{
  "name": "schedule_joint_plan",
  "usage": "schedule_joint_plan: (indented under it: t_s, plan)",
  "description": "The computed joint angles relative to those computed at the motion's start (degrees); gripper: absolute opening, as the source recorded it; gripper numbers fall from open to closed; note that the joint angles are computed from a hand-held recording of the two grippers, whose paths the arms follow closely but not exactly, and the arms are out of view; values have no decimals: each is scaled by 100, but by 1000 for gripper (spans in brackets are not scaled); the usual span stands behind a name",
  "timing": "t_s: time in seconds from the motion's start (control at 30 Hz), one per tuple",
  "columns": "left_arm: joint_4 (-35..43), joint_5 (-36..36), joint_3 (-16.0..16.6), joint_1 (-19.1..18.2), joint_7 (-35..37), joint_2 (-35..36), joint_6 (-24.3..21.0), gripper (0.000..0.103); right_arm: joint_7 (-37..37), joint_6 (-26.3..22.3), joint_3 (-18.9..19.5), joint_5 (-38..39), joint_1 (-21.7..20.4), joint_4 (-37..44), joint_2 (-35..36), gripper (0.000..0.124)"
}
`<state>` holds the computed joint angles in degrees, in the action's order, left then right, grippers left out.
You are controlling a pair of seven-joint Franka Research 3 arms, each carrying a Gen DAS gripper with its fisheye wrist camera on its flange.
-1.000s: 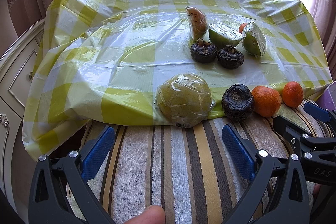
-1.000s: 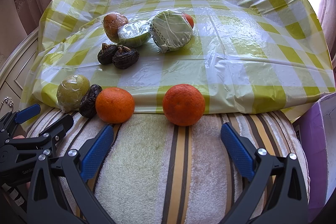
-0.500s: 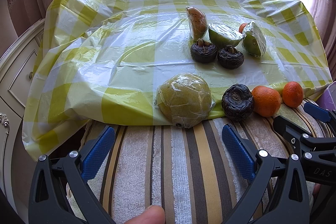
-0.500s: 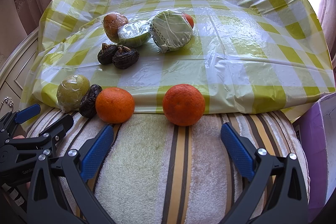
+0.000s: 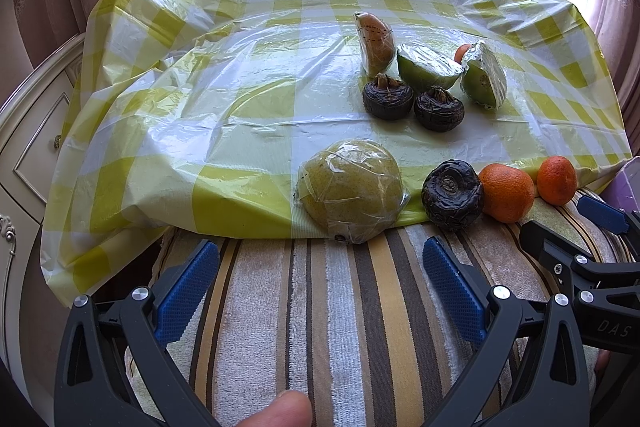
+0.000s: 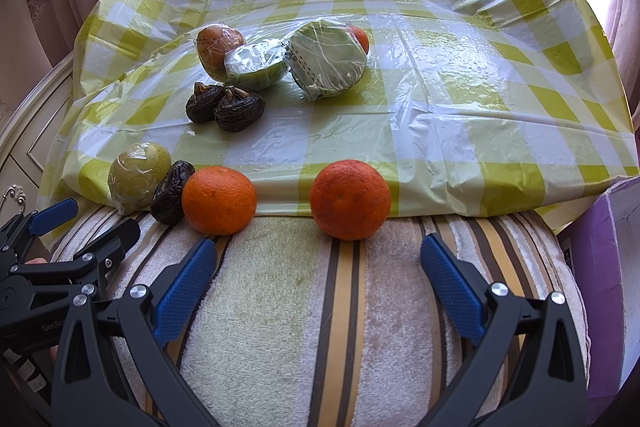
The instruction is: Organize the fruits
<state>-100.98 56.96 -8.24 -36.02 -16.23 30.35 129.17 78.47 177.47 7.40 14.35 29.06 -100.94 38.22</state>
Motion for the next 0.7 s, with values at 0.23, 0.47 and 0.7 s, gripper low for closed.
schedule_joint_plan:
  t_s: [0.23, 0.47, 0.7]
  plan:
    - [-383, 137, 31, 175, -391, -184, 716, 99, -730, -253, 891, 256, -843, -47, -53, 102]
    - [-168, 111, 24, 29, -265, -116, 258, 99, -1736, -687, 1336, 768, -1300, 34, -70, 102]
    - [-428, 597, 82, 19, -864, -284, 435, 98, -1255, 287, 491, 764, -533, -159, -221, 101]
